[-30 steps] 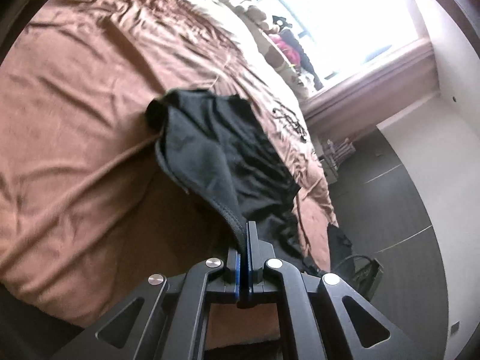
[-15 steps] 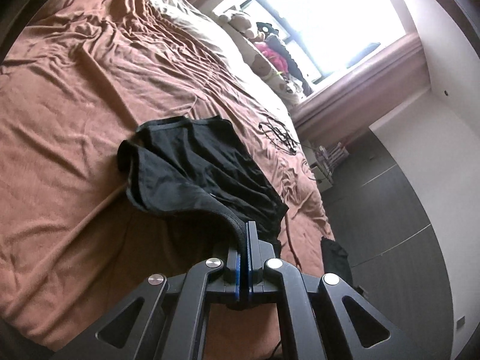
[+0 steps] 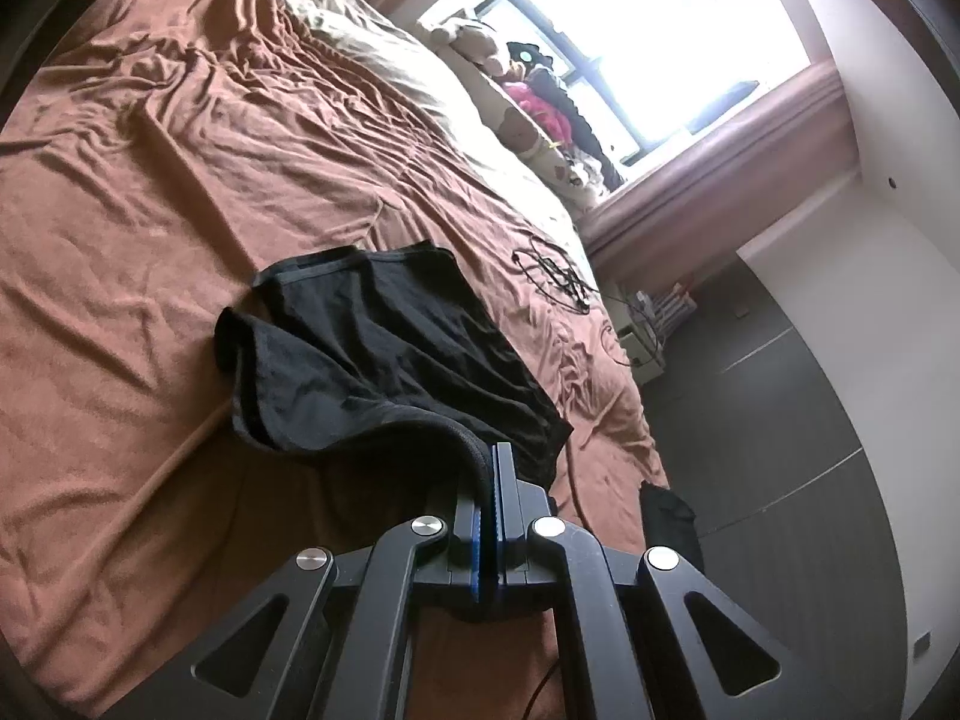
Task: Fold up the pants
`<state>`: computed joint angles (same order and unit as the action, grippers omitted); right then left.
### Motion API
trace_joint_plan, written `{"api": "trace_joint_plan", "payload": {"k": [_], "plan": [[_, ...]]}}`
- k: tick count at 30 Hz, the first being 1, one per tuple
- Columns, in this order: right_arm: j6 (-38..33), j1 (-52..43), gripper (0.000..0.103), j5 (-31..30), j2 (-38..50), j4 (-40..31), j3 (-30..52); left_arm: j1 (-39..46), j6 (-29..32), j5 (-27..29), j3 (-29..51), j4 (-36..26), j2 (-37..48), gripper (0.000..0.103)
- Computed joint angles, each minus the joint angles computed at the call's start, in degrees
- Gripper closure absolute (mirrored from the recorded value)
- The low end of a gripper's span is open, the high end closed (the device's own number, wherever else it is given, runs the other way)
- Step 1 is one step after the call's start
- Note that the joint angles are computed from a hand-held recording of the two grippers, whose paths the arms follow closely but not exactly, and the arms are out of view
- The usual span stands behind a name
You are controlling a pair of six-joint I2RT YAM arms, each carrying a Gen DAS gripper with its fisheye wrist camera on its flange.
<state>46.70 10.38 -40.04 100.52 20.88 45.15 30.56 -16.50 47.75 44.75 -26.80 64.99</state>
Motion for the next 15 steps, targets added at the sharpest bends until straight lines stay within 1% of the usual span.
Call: {"api": "trace_joint_plan", "payload": {"k": [1, 3, 7, 13, 15], "plan": [[-0.54, 0.30, 0.093, 0.37, -0.43, 0.18, 0.23, -0.24, 0.03, -0.16, 0.52, 0.11, 0.47, 0.100], [-1.39, 1.08, 0.093, 2.22, -1.46, -0.91, 1.03, -0.63, -0.34, -0.36, 1.82, 0.44, 1.64, 0.100], [-0.62, 1.57, 0.093, 3.19, -1.72, 0.04, 1.98, -0.65, -1.48, 0.38, 5.47, 1.20, 5.76, 0.101], [0.24, 2.94, 0.093, 5.50, -0.18, -0.23, 6.49, -3.07, -3.38, -0.71, 13.54, 3.36, 13.54, 0.100], [0.35, 3.21, 0.093, 6.31, 0.31, -0.85, 7.99, -4.36, -3.82, -2.07, 16.50, 3.89, 16.45, 0.100]]}}
